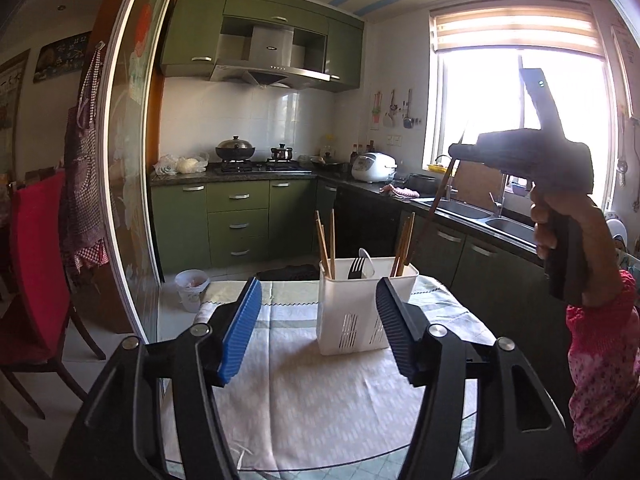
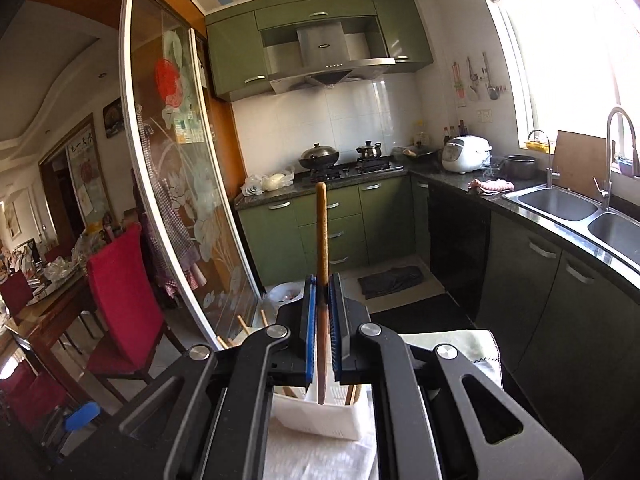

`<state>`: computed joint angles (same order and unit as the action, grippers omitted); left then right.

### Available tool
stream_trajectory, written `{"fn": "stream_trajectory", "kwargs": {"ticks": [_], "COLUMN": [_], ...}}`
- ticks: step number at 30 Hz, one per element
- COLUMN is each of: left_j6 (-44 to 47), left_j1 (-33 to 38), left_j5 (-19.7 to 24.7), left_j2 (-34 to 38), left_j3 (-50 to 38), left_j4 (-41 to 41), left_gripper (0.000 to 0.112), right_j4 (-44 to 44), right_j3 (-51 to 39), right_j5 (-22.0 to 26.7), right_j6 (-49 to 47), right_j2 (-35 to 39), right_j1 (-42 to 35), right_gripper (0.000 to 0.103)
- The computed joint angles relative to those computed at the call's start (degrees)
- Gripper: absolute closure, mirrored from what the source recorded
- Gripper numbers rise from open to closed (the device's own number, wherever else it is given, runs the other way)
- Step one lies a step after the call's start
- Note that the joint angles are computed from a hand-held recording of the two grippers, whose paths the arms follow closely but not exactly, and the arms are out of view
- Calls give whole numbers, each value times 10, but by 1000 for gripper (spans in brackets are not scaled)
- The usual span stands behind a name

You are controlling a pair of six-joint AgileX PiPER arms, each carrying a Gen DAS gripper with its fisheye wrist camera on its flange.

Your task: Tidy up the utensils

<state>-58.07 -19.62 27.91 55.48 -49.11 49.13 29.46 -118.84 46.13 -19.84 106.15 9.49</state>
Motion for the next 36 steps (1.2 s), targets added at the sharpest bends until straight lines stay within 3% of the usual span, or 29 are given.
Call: {"fn": "stream_trajectory", "kwargs": {"ticks": [3,5,10,16,19,25,27,31,34,36], "left_j6": [18,-6,-68,-65,-102,-170,-172,-130,-141,-160], "left_j1": [31,39,24,17,-5,-61,-68,-53,-81,-112], "left_j5": [-18,-20,-23,-39,-26,22,28,7,29,58], "left_j2": [-31,-42,-53,-50,-53,-45,-43,-45,-50,-53], "left_j3": [33,52,92,103,111,114,112,110,118,123], "left_j4": [-38,-16,61,62,104,182,180,129,134,150], "left_gripper": [51,47,39,32,26,20,20,19,18,17], "right_j4": [-54,-71,-94,-123,-125,-33,17,92,150,190], "right_j3": [-74,-88,-94,-63,-38,142,216,377,502,579], "right_j5": [24,29,43,31,22,-54,-74,-116,-143,-148], "right_j6": [52,63,64,69,65,-19,-73,-174,-249,-304], "right_j2": [69,97,139,151,147,29,-26,-141,-225,-275], "right_j1": [16,23,41,62,64,36,20,-12,-38,-55], "right_gripper": [96,96,96,96,82,80,70,64,51,30]}}
